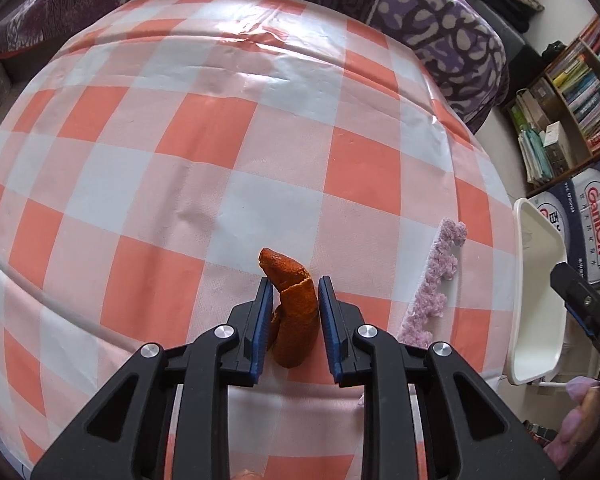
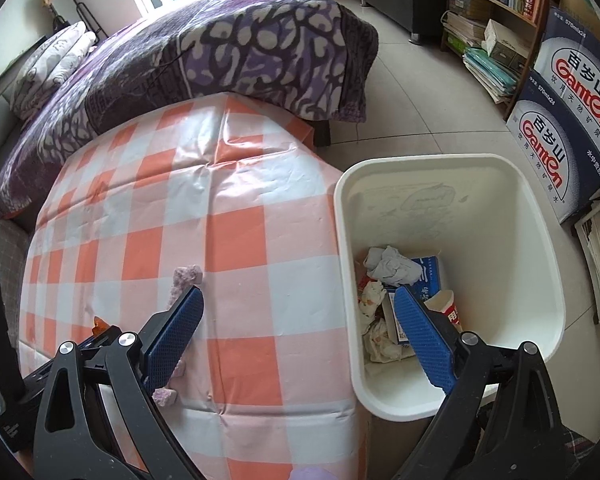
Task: Collect trash
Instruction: 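Grasp the curled orange peel with the left gripper while the right grasps the pink fuzzy strip, then lift the orange peel with the left gripper while the right carries the pink strip toward the bin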
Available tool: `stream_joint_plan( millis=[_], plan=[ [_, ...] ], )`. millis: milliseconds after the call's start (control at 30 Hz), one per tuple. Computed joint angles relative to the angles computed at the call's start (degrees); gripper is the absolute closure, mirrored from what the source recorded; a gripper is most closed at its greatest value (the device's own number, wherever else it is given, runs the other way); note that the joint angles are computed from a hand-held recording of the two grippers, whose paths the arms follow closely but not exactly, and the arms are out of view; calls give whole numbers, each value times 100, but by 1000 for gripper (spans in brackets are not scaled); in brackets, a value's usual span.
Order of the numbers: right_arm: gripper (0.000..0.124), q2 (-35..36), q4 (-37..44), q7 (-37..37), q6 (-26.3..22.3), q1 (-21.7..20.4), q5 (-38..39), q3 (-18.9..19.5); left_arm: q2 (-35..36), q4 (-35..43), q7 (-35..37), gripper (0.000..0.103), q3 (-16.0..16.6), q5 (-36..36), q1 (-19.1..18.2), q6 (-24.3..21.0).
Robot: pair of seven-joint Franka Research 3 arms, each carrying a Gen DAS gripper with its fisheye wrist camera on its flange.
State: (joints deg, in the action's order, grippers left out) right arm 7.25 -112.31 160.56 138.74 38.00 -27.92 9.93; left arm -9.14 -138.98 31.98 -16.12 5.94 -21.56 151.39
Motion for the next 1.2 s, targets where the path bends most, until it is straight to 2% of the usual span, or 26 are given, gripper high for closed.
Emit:
stream_joint_plan(
  millis=[100, 200, 333, 400, 467, 567, 700, 833, 933, 1033, 1067, 1133, 1200],
  plan=[
    [32, 247, 250, -135, -66, 64, 200, 36, -199, -189, 41, 62, 31, -22, -6, -26],
    [32, 456, 473, -94, -176, 179, 286, -12, -266, -290, 168, 60, 60, -153, -54, 6],
    [32, 662, 683, -17, -256, 336, 326, -98, -212, -217, -58, 60, -93, 300, 36, -122],
    [32, 739, 761, -33, -291, 388, 376, -124, -167, -159, -119, 62, -141, 542, 48, -247],
    [32, 817, 840, -67, -331, 429, 457, -140, -143, -70, -351, 71, -237, 937, 96, -506],
    [32, 962, 984, -143, -384, 502, 568, -158, -330, -224, -675, 76, -217, 1128, 124, -543],
    [32, 1234, 1287, -317, -531, 664, 624, -183, -851, -554, -1368, 78, -232, 1474, 306, -705],
    [34, 1567, 1685, -430, -854, 906, 535, -264, -1420, -699, -2044, 78, -420, 2057, 525, -1162],
    [48, 1788, 1998, -370, -1171, 1197, 163, -407, -1787, -784, -2347, 78, -474, 2331, 578, -1347],
    [89, 1830, 2048, -444, -1050, 1349, -178, -458, -2053, -821, -2592, 78, -538, 2544, 629, -1491],
    [100, 1797, 1972, -562, -813, 1275, -82, -408, -2111, -803, -2652, 78, -570, 2612, 640, -1554],
    [100, 1722, 1857, -593, -517, 1241, -40, -419, -2219, -782, -2754, 78, -624, 2749, 660, -1680],
    [100, 1596, 1738, -409, -226, 1336, -339, -533, -2319, -757, -2867, 78, -683, 2886, 676, -1799]
  ],
)
